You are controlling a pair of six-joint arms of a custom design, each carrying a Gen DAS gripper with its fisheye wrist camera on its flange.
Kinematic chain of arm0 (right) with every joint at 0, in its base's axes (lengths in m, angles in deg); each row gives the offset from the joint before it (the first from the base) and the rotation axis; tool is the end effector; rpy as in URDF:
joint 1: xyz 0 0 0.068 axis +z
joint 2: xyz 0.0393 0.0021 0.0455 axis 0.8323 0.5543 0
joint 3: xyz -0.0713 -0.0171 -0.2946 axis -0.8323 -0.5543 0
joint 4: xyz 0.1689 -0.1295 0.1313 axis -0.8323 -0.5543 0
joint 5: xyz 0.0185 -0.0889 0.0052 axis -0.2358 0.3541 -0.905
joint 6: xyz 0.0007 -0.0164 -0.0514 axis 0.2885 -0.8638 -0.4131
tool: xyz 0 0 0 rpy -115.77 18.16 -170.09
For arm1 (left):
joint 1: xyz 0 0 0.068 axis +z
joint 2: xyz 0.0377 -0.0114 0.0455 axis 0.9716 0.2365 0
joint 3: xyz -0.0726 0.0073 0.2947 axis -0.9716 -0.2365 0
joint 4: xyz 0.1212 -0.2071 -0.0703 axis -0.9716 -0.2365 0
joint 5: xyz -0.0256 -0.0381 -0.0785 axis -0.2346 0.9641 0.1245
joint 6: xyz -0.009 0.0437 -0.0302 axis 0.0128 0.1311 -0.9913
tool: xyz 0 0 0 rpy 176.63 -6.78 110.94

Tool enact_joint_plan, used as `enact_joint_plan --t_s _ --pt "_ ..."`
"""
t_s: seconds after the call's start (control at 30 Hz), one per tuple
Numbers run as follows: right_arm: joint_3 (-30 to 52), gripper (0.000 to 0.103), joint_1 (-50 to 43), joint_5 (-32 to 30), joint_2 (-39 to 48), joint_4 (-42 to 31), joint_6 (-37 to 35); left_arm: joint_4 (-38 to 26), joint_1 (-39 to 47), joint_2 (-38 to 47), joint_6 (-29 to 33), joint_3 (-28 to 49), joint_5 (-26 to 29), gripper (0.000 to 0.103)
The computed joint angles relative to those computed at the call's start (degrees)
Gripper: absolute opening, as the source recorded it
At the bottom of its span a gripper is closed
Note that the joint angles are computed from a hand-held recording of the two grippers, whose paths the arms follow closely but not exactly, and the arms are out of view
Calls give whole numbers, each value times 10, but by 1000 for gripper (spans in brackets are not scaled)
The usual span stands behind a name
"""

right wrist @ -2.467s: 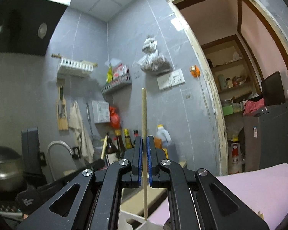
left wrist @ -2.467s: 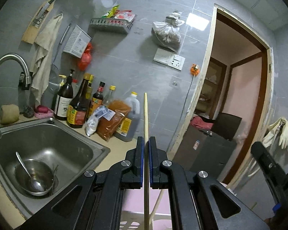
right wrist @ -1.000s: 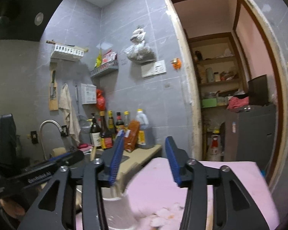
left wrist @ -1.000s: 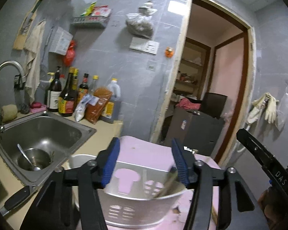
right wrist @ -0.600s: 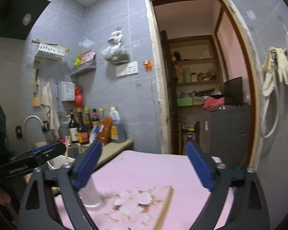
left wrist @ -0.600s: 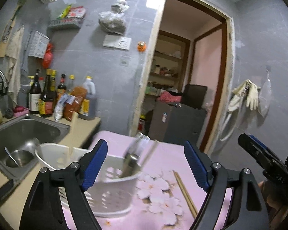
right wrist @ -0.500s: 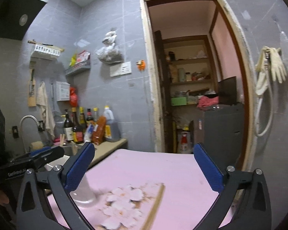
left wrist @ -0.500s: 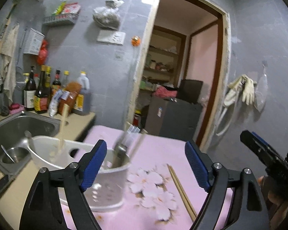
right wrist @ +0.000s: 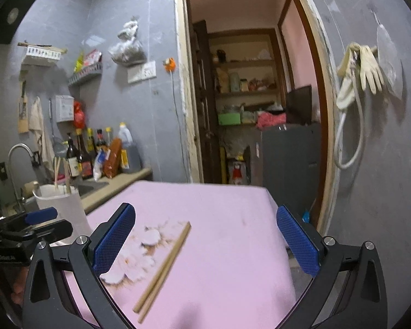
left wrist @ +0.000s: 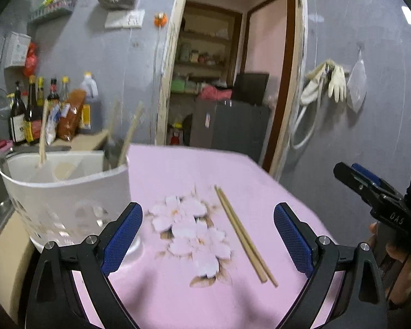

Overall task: Organize utensils
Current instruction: 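Move both open tools down to the last two chopsticks on the cloth, then close the left tool on one chopstick while the right tool closes on the other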

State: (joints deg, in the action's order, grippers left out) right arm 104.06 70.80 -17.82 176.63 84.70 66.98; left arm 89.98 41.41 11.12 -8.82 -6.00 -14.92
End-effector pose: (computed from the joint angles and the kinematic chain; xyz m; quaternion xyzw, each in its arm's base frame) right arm 0.3095 0.0824 0.2315 -0.0971 0.7766 0.1236 0.6100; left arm 0.2935 -0.1918 0.2281 0.0552 0.8326 -0.1159 0.5388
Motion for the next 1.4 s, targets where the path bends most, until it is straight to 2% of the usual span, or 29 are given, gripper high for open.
enact_joint_plan --t_s 0.3,0.53,0.67,0.7,0.77,0.8,0.97,1.13,1.17,1.27,1.4 --pt "28 103 -11 -29 32 -74 -8 -158 9 62 -33 91 25 94" --pt "126 103 -17 -58 87 -227 -28 -261 21 97 -75 143 32 94" --pt "186 103 -10 -55 125 -316 -47 -296 27 108 -86 158 32 94" --pt "201 102 -7 -56 134 -337 -54 -305 29 110 -90 162 29 94" --pt "218 93 -1 -55 148 -362 -65 -327 33 116 -101 173 25 93" --pt "228 85 3 -56 156 -377 -74 -336 37 119 -107 176 26 93" --pt "262 71 16 -60 180 -425 -103 -338 45 118 -111 173 41 93" --pt "276 69 29 -46 189 -444 -124 -342 43 112 -111 176 41 92" --pt "280 69 31 -45 190 -448 -128 -341 44 111 -108 174 45 90" --pt "292 66 43 -14 199 -455 -145 -346 45 116 -99 183 59 76" --pt "304 61 48 5 209 -460 -160 -350 42 122 -88 195 67 68"
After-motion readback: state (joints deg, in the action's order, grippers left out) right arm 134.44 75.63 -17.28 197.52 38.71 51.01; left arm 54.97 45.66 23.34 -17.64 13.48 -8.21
